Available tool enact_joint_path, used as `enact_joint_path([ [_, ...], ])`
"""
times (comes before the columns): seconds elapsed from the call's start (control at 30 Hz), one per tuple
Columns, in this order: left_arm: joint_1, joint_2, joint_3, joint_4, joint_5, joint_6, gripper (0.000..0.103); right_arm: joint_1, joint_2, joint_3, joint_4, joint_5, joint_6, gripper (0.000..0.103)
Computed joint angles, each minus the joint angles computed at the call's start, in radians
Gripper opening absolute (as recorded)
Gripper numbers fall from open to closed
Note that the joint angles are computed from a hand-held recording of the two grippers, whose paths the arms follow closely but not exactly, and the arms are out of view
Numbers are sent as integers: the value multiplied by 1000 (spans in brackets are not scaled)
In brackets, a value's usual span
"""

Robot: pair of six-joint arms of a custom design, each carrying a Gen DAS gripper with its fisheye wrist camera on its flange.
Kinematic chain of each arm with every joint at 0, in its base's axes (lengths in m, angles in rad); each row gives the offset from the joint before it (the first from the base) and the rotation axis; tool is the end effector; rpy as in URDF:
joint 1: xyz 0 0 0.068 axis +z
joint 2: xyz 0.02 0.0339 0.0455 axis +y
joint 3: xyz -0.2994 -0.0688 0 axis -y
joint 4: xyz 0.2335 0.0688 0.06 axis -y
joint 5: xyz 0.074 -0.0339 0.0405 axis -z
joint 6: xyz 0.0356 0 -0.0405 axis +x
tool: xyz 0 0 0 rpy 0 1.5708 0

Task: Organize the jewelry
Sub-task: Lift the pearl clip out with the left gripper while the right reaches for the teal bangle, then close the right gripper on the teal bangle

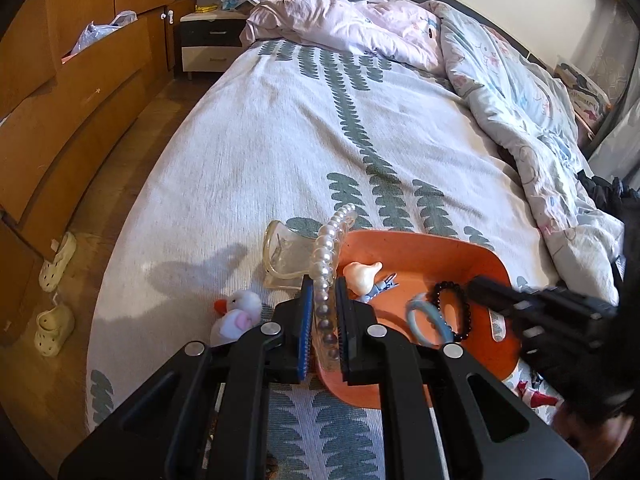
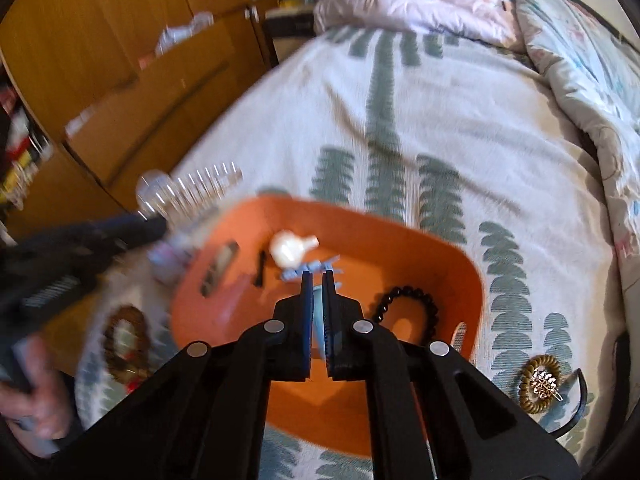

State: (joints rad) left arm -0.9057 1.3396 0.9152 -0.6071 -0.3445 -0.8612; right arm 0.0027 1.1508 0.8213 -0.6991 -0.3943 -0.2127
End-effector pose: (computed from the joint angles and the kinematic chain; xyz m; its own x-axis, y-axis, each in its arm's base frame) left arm 0.1601 -0.1846 0.2712 -0.8257 -0.1043 -0.5544 0.0111 0.9796 -0.2008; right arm 0.1934 0.0142 0.2766 -0.7949 -0.1970 -0.5739 -0.3770 0.9014 0.2127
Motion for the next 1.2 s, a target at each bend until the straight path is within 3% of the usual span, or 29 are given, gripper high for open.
enact_joint_path([
  [0.1, 16, -14, -3, -2, 11, 16, 11, -106, 11, 52, -59, -110, -38, 6],
  [0.17, 22, -18, -8, -1, 16, 16, 11, -116, 16, 60, -81, -114, -51, 6],
  [0.27, 27, -16, -8, -2, 20, 16, 11, -33, 31, 32, -83, -61, -44, 7],
  [0.4, 33, -20, -12, 1, 26, 21, 11, 216, 91, -27, -6, 130, 58, 13],
  [0.53, 39, -27, -19, 6, 34, 25, 11, 362, 170, -42, 33, 226, 115, 17],
  [0.6, 44, -31, -21, 7, 40, 30, 11, 390, 188, -50, 49, 250, 130, 20],
  [0.77, 47, -37, -24, 7, 44, 28, 11, 446, 230, -64, 88, 337, 170, 37],
  [1.0, 70, -47, -39, 11, 66, 30, 11, 452, 254, -76, 118, 311, 184, 37],
  [1.2, 83, -68, -50, 12, 78, 37, 11, 361, 298, -59, 128, 221, 152, 41],
])
